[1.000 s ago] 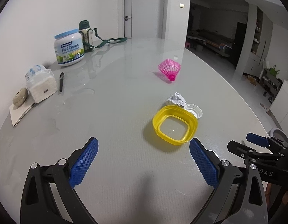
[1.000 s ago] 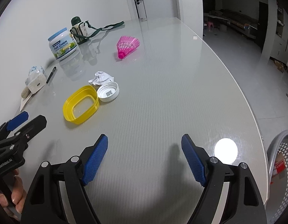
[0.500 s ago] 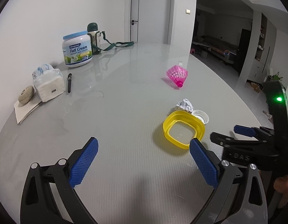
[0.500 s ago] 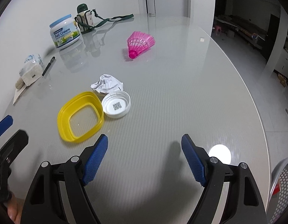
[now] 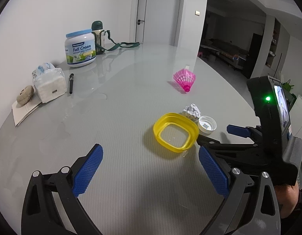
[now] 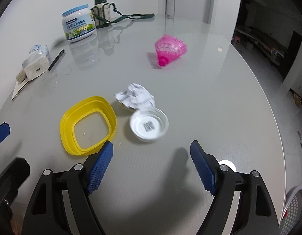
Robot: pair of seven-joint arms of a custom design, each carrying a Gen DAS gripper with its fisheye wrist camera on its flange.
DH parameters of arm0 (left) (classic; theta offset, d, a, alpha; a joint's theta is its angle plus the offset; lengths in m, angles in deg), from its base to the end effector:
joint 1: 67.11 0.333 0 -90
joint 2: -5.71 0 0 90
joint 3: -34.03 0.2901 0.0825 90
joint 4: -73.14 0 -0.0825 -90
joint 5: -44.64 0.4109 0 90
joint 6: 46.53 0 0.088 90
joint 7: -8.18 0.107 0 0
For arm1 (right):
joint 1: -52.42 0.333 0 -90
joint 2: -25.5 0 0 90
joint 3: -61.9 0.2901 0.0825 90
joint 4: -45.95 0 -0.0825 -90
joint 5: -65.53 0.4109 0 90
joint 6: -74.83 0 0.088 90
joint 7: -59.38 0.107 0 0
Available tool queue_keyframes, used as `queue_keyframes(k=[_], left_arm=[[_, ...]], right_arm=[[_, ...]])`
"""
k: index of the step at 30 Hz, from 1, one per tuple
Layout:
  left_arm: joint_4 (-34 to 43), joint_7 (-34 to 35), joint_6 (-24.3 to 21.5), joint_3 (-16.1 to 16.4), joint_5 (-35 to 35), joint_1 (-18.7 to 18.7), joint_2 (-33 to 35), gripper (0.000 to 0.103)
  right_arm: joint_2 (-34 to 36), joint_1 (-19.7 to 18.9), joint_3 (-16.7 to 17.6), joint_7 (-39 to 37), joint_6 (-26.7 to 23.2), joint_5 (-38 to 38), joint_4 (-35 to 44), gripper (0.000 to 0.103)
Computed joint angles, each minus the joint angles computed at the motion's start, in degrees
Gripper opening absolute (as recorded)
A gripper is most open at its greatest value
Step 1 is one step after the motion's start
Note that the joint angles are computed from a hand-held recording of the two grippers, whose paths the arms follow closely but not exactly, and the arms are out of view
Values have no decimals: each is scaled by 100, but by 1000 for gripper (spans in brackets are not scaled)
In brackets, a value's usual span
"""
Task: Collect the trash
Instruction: 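Lower the right tool onto the white bottle cap and close on it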
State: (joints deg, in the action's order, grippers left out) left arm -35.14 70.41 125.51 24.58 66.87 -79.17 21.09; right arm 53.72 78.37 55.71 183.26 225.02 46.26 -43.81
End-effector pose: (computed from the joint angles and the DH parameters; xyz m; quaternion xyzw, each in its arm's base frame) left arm 0.6250 -0.2672 0.4255 -0.5667 0.7115 -0.3520 0.2208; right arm 0.6916 0.2695 0.3863 -0.6816 0.6640 -0.2206 0.2144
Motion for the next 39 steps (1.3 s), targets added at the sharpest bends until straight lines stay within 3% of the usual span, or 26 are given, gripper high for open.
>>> queue_keyframes(k=[3, 12, 18, 30, 33, 39], left_arm=[[-30, -150, 50, 95, 125, -65, -30, 96], [-43, 207, 27, -146, -270, 138, -13, 96], [30, 27, -86, 43, -36, -52, 21, 96], [69, -210, -168, 99, 248, -89, 44, 96], [87, -204, -198, 88, 253, -79, 57, 96], [215, 139, -369, -97, -92, 60, 164, 96]], right_arm=[[69, -56, 28, -41, -48, 93, 105, 77], [284, -114, -31, 10, -139, 304, 395, 77], [386, -40, -81, -48, -169, 177, 537, 77], [427, -96, 15, -417, 68, 311, 551, 52], [378, -91, 14, -514, 161, 369, 467, 40], [181, -112, 23, -486, 410, 569, 136, 39]])
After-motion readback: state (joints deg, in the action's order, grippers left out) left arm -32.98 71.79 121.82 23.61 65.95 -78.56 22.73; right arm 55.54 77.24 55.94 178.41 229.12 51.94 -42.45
